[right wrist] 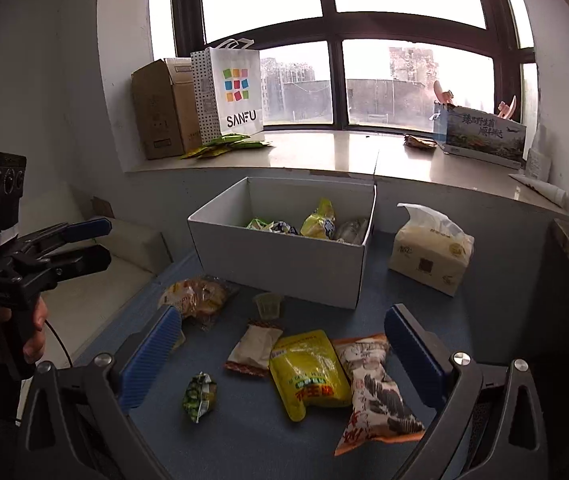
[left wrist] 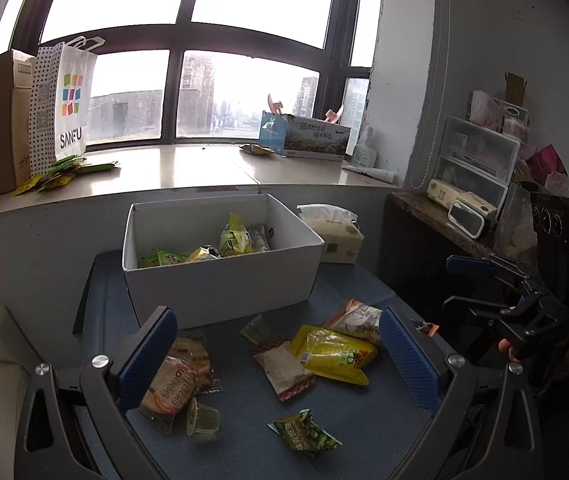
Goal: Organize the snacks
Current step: 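Grasp the yellow bag and white-and-red bag together with the right gripper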
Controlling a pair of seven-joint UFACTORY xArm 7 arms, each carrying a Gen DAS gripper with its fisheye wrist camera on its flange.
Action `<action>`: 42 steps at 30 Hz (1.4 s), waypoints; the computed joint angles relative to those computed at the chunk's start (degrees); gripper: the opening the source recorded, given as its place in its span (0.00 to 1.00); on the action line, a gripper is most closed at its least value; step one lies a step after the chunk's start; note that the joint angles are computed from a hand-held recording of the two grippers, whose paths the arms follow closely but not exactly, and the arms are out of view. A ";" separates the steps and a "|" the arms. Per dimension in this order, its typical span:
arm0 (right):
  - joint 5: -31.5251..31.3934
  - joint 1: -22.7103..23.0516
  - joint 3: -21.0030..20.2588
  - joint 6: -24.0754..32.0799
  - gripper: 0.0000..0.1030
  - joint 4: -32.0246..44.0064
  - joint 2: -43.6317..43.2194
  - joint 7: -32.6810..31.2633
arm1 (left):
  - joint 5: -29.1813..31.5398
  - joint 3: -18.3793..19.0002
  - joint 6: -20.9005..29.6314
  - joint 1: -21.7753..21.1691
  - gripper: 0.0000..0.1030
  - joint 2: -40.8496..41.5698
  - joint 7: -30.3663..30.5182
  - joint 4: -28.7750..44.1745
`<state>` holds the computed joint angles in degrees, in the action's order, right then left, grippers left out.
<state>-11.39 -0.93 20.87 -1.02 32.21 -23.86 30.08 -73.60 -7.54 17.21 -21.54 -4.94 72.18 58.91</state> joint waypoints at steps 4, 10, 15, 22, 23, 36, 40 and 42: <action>1.14 0.16 1.16 0.51 1.00 -4.70 -4.45 2.86 | 0.39 -0.38 -0.26 -0.98 1.00 -1.55 0.74 -2.51; 1.55 1.17 0.35 2.61 1.00 -7.08 -6.39 4.11 | 3.13 -0.30 -1.80 -1.95 1.00 -1.47 -1.02 -3.34; 0.25 0.85 -1.23 4.17 1.00 -6.20 -4.38 3.49 | 3.80 0.44 -2.36 -1.69 1.00 -1.44 -0.77 -3.93; 3.81 8.28 -13.16 9.23 1.00 1.32 8.84 -7.21 | 4.68 1.60 -2.31 -0.40 1.00 -1.28 -2.00 -4.99; 5.23 9.51 -14.87 10.38 1.00 2.95 11.25 -9.83 | 5.33 1.62 -2.24 -0.13 1.00 -1.19 -2.76 -5.10; 2.61 8.32 -17.05 19.97 0.34 13.30 24.77 -13.12 | 8.59 1.50 -3.78 0.96 1.00 -0.14 -5.44 -6.13; 0.48 8.74 -17.13 18.30 0.34 10.30 21.45 -11.62 | 9.10 1.58 -3.84 1.25 1.00 0.67 -5.90 -5.84; 1.83 8.51 -16.80 16.53 0.34 7.83 18.80 -11.20 | 9.88 1.49 -3.82 1.65 1.00 1.40 -6.47 -5.54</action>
